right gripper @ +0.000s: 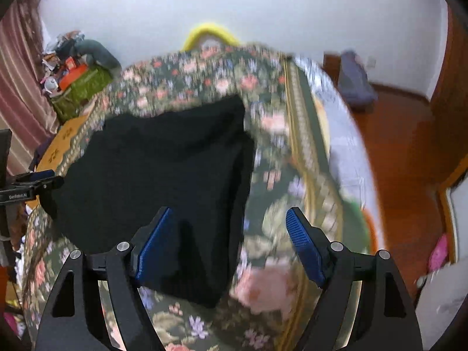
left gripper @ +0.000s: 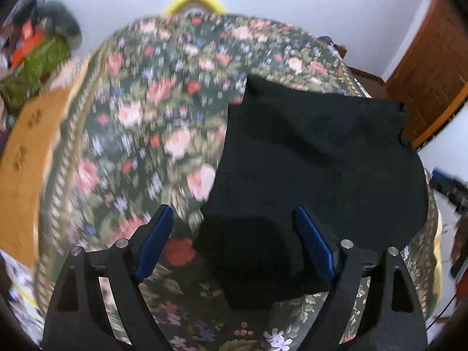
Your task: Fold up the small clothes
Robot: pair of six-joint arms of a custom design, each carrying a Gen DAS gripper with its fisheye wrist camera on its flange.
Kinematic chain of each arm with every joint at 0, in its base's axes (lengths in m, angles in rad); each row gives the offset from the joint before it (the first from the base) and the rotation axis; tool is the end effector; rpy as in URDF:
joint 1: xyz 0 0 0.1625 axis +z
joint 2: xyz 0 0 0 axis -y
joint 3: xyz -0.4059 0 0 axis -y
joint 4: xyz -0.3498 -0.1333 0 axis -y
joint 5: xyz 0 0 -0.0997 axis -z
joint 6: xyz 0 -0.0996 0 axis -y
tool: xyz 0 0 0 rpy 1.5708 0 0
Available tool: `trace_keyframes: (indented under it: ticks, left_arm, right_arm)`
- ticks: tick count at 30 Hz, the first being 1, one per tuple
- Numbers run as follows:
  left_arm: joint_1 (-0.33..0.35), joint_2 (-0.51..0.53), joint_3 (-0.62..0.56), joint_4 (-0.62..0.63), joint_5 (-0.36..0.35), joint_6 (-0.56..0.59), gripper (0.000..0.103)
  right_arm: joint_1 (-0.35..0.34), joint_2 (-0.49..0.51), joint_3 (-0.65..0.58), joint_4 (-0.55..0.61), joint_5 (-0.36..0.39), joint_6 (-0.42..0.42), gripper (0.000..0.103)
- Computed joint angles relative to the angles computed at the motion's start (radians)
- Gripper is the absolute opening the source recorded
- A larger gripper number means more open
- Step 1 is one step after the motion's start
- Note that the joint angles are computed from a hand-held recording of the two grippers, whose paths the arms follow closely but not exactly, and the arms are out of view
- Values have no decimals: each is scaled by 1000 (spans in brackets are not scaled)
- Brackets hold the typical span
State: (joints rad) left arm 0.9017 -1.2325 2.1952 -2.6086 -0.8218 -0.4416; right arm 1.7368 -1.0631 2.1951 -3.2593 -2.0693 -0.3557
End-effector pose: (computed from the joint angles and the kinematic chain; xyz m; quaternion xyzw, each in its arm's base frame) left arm -0.1148 -0.4694 0.1930 0.0919 0.9256 -0.2224 0.2922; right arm 0.1633 -0.4561 0.1789 0.1749 -0.9178 0.2425 0.2613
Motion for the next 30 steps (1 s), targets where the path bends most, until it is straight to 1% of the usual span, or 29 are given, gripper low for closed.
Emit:
trace_keyframes:
  ticks: [2,3,6,7,8,10,11,12,13,14,15,16,19,20,22,25,30]
  left_arm:
    - [27,5,11,-49,-45,-15,86]
    - [48,7,15,-88,-85,-19,86]
    - [92,18,15,-165,-185,-8,86]
    - [98,25,17,-189,-197,-2,85]
    - [97,32,19,-206,-199,9,83]
    - [76,46,27,-239,-186,48,63]
    - [62,52,35,-264,-183,77,56]
    - [57,53,41,-282,-197,102,38]
    - [49,51,45,-285,-194,110,32]
    - [32,47,52,-281,-163,109,28]
    - [19,37,58,-271,-148,108,22]
    - [13,22,65,-263,-152,107,20]
    - [-11,-57,106,-207,-164,85,17]
    - [-23,-82,121,-185,-159,77,16]
    - [-67,-161,169,-114,-131,38,15]
    - [-138,-294,247,18,-98,-54,14]
    - [-243,-511,338,280,-90,-219,14]
  right_arm:
    - [-28,8,6,38,19,35,77]
    - [-38,10,12,44,32,46,77]
    - [-54,24,34,-11,67,34,79]
    - [-57,23,36,-13,85,30,79]
    - [-62,22,34,-8,105,33,76]
    - [-66,23,32,1,145,32,64]
    - [-64,28,28,5,153,31,53]
    - [-56,37,21,9,144,32,48]
    - [-51,42,22,2,142,29,44]
    - [-45,44,23,-4,137,25,35]
    - [-43,41,31,-12,138,21,23]
    - [-42,33,37,-6,146,24,17]
    - [-41,-8,61,44,180,31,14]
    - [-35,-18,72,54,180,25,14]
    - [-15,-31,93,72,167,11,13]
    - [17,-43,131,96,161,9,13]
    - [55,-43,200,93,153,14,13]
